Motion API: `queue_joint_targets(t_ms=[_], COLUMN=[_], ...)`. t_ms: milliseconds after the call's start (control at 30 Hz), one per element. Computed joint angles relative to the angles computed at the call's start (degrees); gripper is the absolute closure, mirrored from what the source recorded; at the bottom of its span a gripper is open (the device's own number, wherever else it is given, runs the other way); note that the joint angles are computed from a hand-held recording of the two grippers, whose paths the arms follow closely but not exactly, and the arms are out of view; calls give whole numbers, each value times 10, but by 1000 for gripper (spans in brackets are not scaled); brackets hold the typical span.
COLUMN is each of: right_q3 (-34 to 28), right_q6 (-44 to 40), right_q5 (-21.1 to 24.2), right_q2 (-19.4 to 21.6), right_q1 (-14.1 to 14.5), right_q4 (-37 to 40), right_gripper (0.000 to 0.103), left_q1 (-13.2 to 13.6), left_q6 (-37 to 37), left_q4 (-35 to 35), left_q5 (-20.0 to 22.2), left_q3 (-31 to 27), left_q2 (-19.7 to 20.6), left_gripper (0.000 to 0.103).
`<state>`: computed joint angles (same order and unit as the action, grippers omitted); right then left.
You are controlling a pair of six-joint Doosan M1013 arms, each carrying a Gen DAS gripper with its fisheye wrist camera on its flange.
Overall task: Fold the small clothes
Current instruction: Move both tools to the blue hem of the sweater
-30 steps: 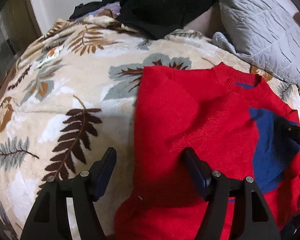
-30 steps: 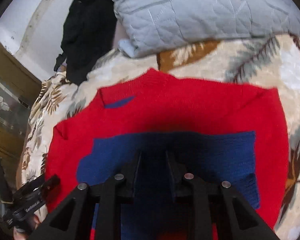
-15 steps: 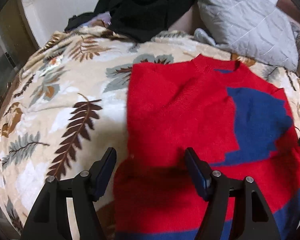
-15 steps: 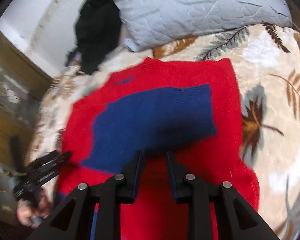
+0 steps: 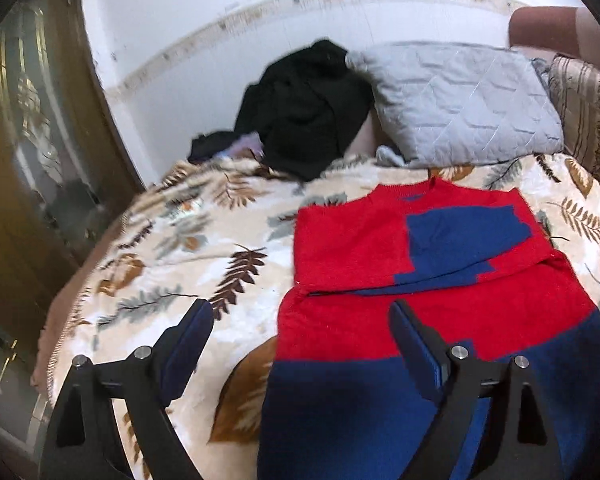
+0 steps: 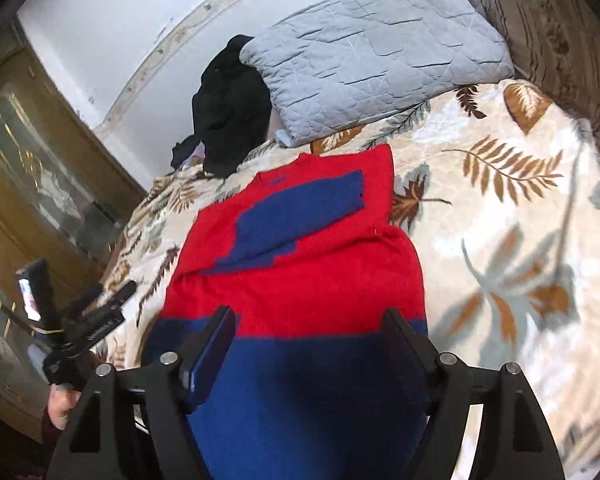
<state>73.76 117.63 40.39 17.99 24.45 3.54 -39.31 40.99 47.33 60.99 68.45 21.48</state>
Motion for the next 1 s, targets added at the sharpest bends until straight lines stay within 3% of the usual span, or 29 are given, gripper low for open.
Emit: queue_joint_targets(t_ms=[300,667,867,1000], right_q3=[48,76,93,106], right_q6=[2,4,4,-3], right_q5=[-24,-35,-43,-46], right_q2=[-41,-71,-85,-92], right_q1=[29,53,54,45], right_q4=[-13,-26,-22,-5], right_gripper=[24,24,24,24], left_q1=[-24,-46,-33,-22], left_q6=[-56,-78,-76,-89], left_q4=[1,10,-66,-98], left_q5=[-24,-13,-11,19], left_q3=[58,85,109,128], left_q2=[-58,-86,-101,-103], left_gripper=[14,12,9,9])
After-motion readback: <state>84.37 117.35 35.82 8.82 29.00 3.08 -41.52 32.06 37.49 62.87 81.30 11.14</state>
